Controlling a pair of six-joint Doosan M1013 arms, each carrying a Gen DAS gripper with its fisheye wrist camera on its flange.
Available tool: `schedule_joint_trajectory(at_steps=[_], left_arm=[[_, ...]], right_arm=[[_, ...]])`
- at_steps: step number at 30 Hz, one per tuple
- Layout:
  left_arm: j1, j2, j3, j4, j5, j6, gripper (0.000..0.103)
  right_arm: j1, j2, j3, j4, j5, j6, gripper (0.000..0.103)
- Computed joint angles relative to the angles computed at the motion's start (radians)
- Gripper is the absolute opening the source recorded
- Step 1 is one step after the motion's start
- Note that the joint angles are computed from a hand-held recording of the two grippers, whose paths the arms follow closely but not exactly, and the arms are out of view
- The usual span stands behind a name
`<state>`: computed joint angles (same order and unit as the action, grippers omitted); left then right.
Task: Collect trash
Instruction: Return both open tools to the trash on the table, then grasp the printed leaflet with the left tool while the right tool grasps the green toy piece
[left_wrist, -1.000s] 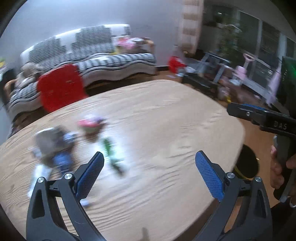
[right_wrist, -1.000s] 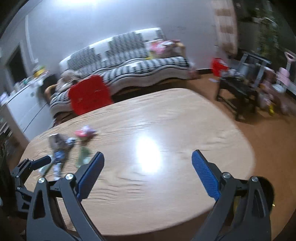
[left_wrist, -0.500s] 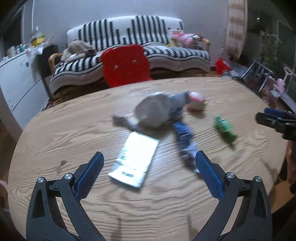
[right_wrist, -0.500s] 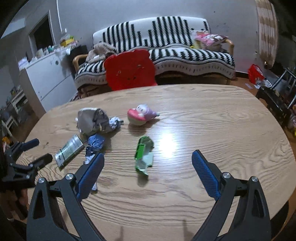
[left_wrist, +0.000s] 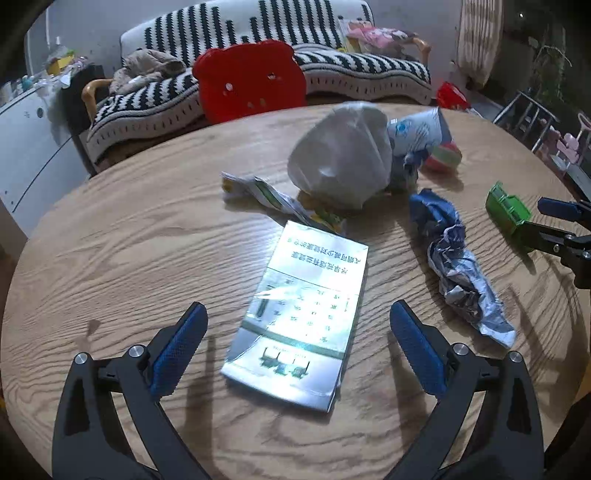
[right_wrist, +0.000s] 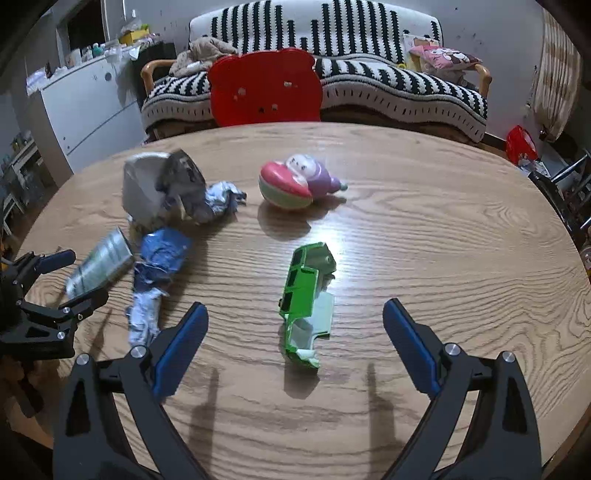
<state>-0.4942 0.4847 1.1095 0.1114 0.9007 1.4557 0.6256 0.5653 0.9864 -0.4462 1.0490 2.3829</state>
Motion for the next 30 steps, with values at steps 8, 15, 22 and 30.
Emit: schedule_joint_trajectory(at_steps=[8,15,22,30], left_arm=[[0.002,0.018,-0.029,-0.034,0.036,0.019,0.096],[-0.001,0.015,-0.025,-0.028,0.025,0.016,0.088],[-0.01,0.007,-0.014,-0.004,0.003,0.0,0.06],[-0.013,0.01,-0.019,0.02,0.016,-0.032,0.059]], right_arm=[[-0.016,0.024,-0.021,0.049,0.042,-0.036,0.092],[-0.017,0.035,-0.032,0.059,0.062,-0.072,0.068],[-0.019,0.026,-0.025,0.066,0.045,-0.077,0.032],[-0.014,0.012,-0.01,0.035,0.028,-0.05,0.031]])
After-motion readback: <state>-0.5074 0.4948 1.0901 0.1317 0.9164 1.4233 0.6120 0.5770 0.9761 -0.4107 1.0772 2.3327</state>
